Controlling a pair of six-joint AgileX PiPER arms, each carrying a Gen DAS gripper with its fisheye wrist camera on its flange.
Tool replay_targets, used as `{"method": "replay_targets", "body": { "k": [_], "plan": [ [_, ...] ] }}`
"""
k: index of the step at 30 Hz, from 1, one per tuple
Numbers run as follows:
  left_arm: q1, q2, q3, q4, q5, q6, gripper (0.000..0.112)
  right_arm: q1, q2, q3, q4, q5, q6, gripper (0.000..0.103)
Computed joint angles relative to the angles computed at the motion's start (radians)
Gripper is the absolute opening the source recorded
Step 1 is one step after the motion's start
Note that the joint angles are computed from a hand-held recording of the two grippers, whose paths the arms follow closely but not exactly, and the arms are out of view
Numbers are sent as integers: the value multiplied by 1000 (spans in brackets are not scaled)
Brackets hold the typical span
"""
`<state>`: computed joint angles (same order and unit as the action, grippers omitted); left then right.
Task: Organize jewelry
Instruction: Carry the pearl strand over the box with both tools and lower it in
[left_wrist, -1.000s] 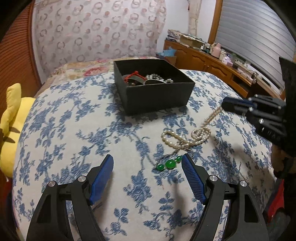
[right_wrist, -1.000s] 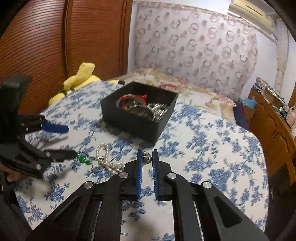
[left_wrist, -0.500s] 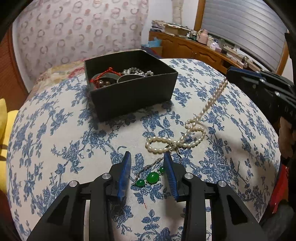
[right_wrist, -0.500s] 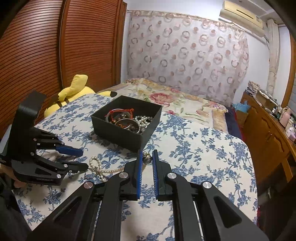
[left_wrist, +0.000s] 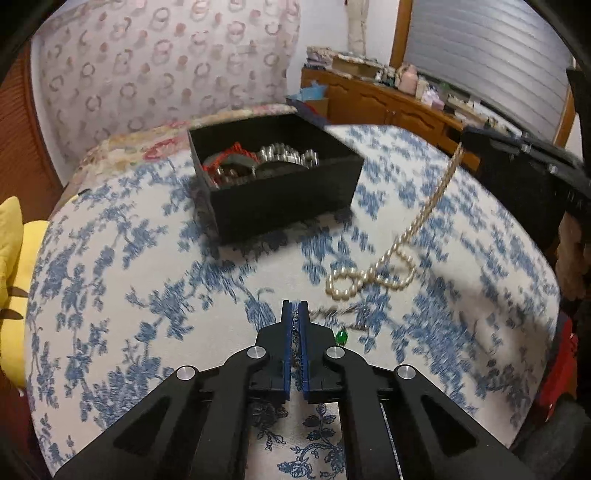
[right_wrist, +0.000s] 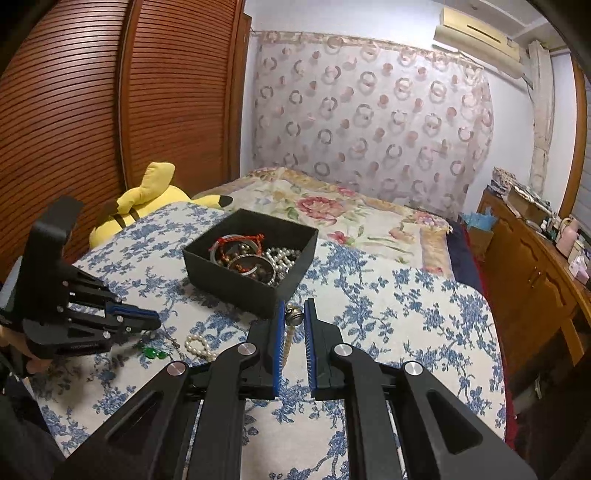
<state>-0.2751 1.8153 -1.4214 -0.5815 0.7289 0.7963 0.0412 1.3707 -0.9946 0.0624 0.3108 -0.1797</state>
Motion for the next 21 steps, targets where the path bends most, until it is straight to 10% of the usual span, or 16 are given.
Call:
{"method": "replay_targets", "body": {
  "k": [21],
  "plan": [
    [38,-5,-264,-86,80,-63,3,14,21,-222,130,49,-143,12]
  ]
}}
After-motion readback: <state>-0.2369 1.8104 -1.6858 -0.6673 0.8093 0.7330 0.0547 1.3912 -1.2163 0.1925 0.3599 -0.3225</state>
